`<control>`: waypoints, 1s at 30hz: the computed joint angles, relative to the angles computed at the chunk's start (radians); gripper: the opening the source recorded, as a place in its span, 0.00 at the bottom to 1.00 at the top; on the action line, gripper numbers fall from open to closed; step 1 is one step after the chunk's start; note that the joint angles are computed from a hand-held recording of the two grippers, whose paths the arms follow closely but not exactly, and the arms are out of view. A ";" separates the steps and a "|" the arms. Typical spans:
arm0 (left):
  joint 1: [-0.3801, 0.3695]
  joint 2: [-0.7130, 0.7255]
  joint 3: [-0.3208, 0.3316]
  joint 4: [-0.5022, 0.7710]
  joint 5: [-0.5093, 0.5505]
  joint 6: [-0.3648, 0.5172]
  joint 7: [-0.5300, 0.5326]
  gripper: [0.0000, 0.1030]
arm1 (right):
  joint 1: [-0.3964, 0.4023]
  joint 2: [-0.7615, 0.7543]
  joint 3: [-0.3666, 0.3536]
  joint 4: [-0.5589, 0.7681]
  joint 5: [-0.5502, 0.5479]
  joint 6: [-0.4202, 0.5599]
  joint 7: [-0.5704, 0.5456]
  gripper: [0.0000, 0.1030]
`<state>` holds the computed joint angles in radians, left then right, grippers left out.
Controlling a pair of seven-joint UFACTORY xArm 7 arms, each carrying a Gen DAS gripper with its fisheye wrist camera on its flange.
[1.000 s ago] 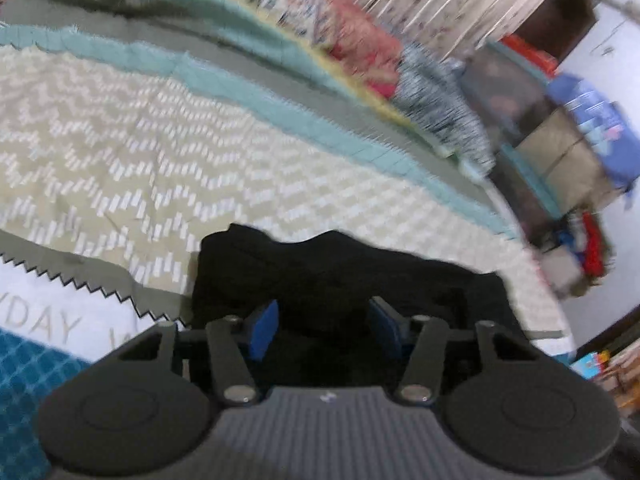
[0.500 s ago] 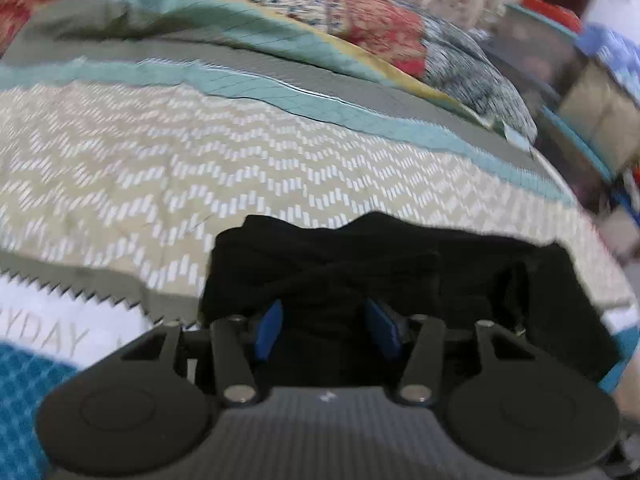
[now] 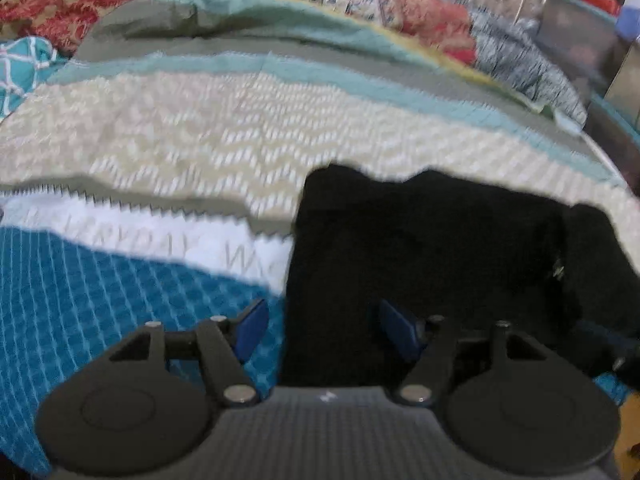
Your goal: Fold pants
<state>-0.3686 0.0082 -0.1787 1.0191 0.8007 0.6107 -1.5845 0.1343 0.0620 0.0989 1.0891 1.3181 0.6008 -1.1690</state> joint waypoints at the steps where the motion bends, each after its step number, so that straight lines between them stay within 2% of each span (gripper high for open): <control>1: -0.001 0.004 0.000 -0.003 0.003 0.001 -0.012 0.63 | 0.003 0.006 0.003 0.007 0.000 -0.002 0.000 0.43; 6: -0.019 0.037 0.000 0.038 0.014 0.062 0.002 0.68 | 0.018 0.044 0.022 0.038 -0.009 -0.029 -0.023 0.35; 7: -0.024 0.045 0.001 0.047 0.016 0.073 0.002 0.68 | 0.024 0.057 0.027 0.043 -0.034 -0.043 -0.010 0.35; 9: -0.032 0.057 0.005 0.061 0.010 0.087 0.010 0.69 | 0.051 0.104 0.018 0.068 -0.151 -0.073 0.069 0.34; 11: -0.038 0.058 0.011 0.064 0.010 0.093 0.015 0.69 | 0.012 0.130 0.046 0.086 -0.145 -0.054 0.077 0.34; 14: -0.041 0.061 0.016 0.068 0.003 0.094 0.023 0.71 | -0.004 0.119 0.057 0.082 -0.163 -0.044 0.083 0.34; 16: -0.044 0.066 0.017 0.075 0.002 0.102 0.026 0.71 | -0.015 0.111 0.061 0.069 -0.134 -0.039 0.056 0.34; 22: -0.052 0.070 0.020 0.088 -0.005 0.123 0.047 0.71 | -0.039 0.067 0.037 0.052 -0.101 0.025 0.078 0.36; 25: -0.055 0.074 0.020 0.093 -0.005 0.133 0.052 0.71 | -0.060 0.043 0.012 0.045 -0.025 0.036 0.049 0.36; 30: -0.060 0.079 0.022 0.103 -0.009 0.148 0.063 0.71 | -0.098 0.047 -0.030 0.081 0.152 -0.056 0.011 0.39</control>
<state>-0.4287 0.0870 -0.1568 1.1224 0.7918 0.7583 -1.5220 0.0361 0.1086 0.0688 1.1700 1.4699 0.5452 -1.1584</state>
